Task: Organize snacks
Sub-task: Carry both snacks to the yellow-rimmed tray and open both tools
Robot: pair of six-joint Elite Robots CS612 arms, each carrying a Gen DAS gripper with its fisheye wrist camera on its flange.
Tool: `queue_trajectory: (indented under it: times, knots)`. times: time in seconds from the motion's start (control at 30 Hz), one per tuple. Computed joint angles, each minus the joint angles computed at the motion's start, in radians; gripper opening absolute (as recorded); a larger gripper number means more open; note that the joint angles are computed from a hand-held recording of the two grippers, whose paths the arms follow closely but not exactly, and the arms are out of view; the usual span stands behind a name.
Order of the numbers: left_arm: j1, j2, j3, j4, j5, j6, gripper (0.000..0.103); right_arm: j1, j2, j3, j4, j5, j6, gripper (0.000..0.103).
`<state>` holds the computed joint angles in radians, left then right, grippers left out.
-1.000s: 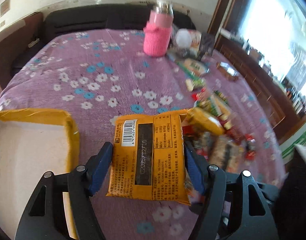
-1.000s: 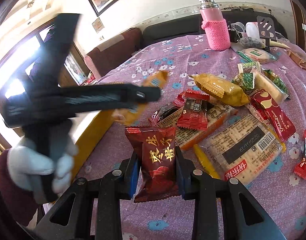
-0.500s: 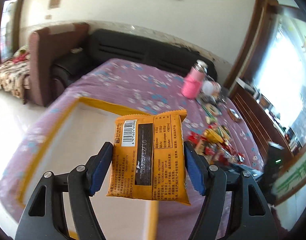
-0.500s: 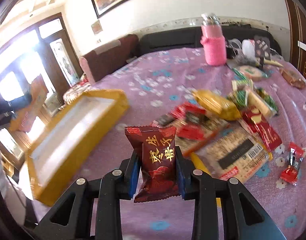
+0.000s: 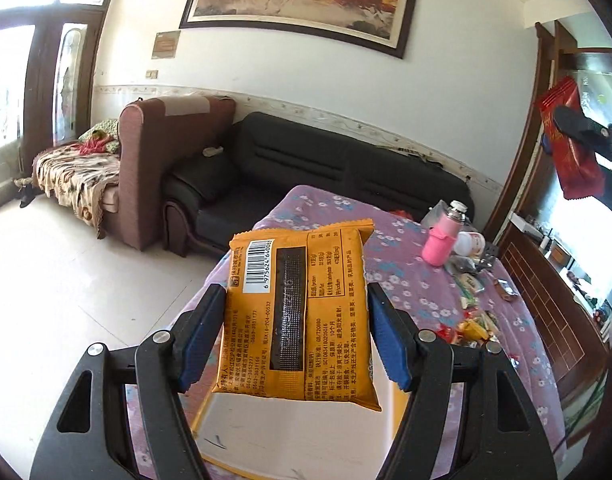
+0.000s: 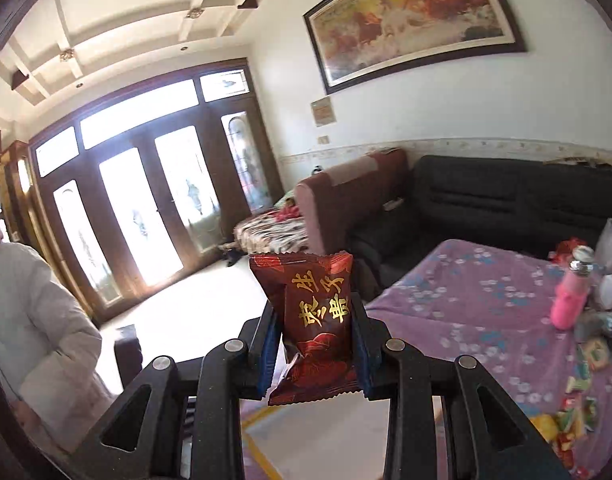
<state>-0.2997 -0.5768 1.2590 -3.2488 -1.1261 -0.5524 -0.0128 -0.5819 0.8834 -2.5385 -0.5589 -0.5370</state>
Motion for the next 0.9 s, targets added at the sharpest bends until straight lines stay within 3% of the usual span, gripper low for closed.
queue_trajectory:
  times: [0.07,0.17,0.27,0.37,0.5,0.73,0.8,0.9]
  knots:
    - [0.007,0.006,0.003,0.016,-0.023,-0.015,0.07,0.019,-0.002,0.02,0.111,-0.023,-0.104,0.032]
    - [0.026,0.036,-0.026,0.081,-0.083,-0.055,0.07,0.046,0.032,0.018,0.256,-0.141,-0.199,0.032]
    - [0.042,0.064,-0.053,0.142,-0.137,-0.098,0.07,0.067,0.1,-0.023,0.374,-0.256,-0.213,0.032]
    - [0.055,0.102,-0.103,0.222,-0.2,-0.124,0.07,0.073,0.156,-0.07,0.437,-0.3,-0.189,0.032]
    - [0.052,0.124,-0.137,0.303,-0.212,-0.118,0.07,0.084,0.198,-0.102,0.43,-0.357,-0.178,0.031]
    - [0.047,0.128,-0.145,0.321,-0.208,-0.116,0.07,0.098,0.209,-0.1,0.37,-0.383,-0.165,0.037]
    - [0.046,0.121,-0.135,0.311,-0.205,-0.126,0.071,0.096,0.2,-0.088,0.36,-0.359,-0.166,0.053]
    - [0.051,0.108,-0.112,0.289,-0.202,-0.15,0.071,0.091,0.177,-0.044,0.3,-0.342,-0.158,0.06]
